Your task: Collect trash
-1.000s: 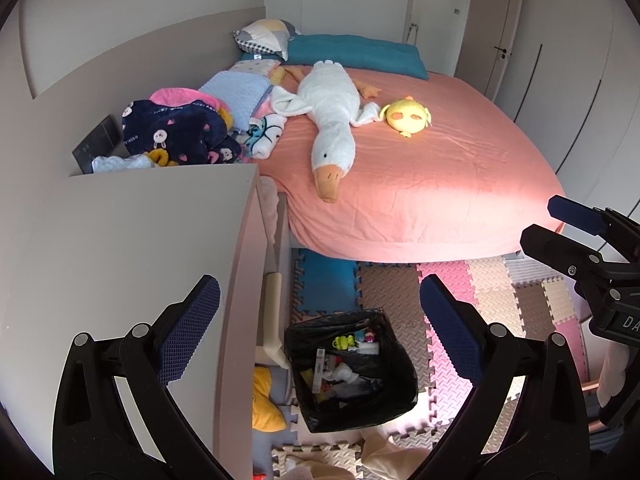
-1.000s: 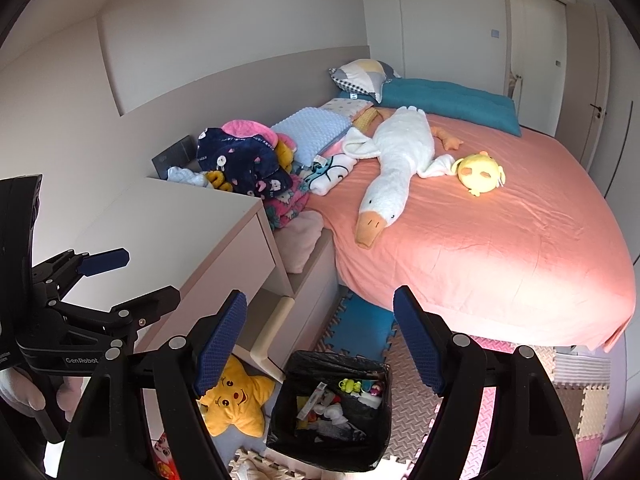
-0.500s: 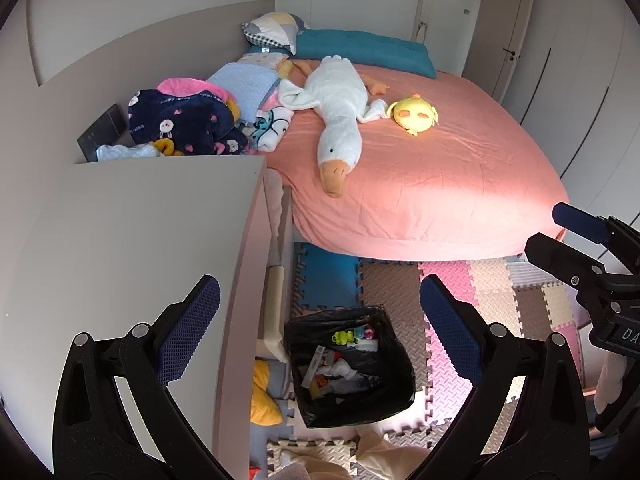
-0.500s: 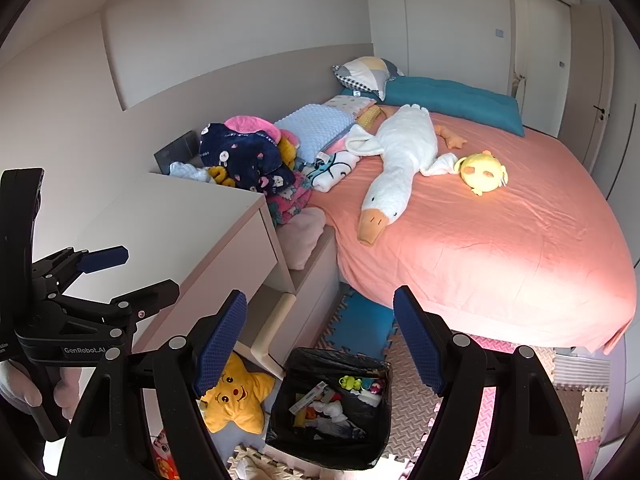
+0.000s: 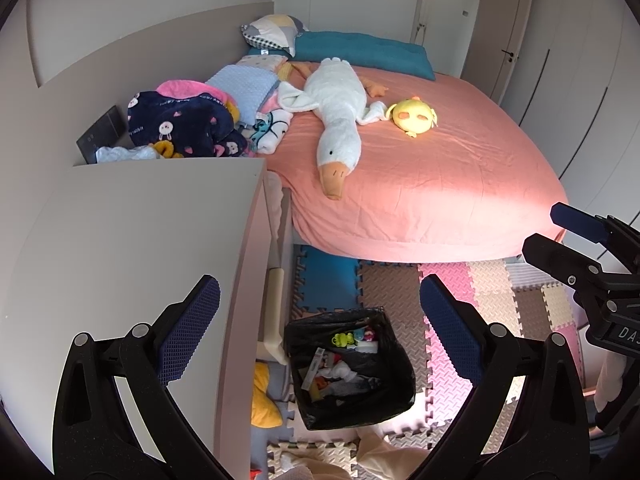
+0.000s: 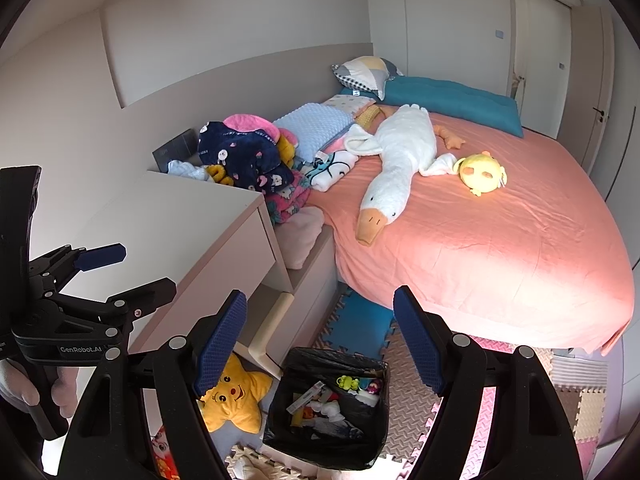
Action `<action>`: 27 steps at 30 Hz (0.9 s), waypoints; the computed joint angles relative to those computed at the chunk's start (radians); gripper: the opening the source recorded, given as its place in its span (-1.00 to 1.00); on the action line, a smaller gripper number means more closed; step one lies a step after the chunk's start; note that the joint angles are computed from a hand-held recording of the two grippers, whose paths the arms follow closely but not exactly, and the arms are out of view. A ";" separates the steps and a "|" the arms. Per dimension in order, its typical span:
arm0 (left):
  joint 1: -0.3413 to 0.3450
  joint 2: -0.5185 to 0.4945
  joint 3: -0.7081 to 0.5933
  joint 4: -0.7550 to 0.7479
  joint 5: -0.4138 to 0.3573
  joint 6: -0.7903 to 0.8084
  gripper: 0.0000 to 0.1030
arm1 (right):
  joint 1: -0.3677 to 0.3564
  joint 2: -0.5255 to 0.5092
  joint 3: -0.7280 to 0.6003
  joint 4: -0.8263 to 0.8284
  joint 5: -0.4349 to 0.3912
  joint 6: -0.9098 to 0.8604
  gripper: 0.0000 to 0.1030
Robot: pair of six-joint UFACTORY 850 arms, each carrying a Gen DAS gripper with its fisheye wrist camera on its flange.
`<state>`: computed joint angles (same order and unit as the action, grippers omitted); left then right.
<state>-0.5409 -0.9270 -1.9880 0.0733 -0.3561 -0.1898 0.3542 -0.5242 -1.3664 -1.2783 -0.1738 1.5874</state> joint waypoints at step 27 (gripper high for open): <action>0.000 -0.006 -0.010 0.019 0.005 -0.007 0.88 | 0.001 -0.004 -0.008 0.029 -0.004 -0.029 0.48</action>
<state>-0.5412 -0.9326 -1.9984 0.0927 -0.3508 -0.1967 0.3557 -0.5282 -1.3744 -1.2495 -0.1781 1.5580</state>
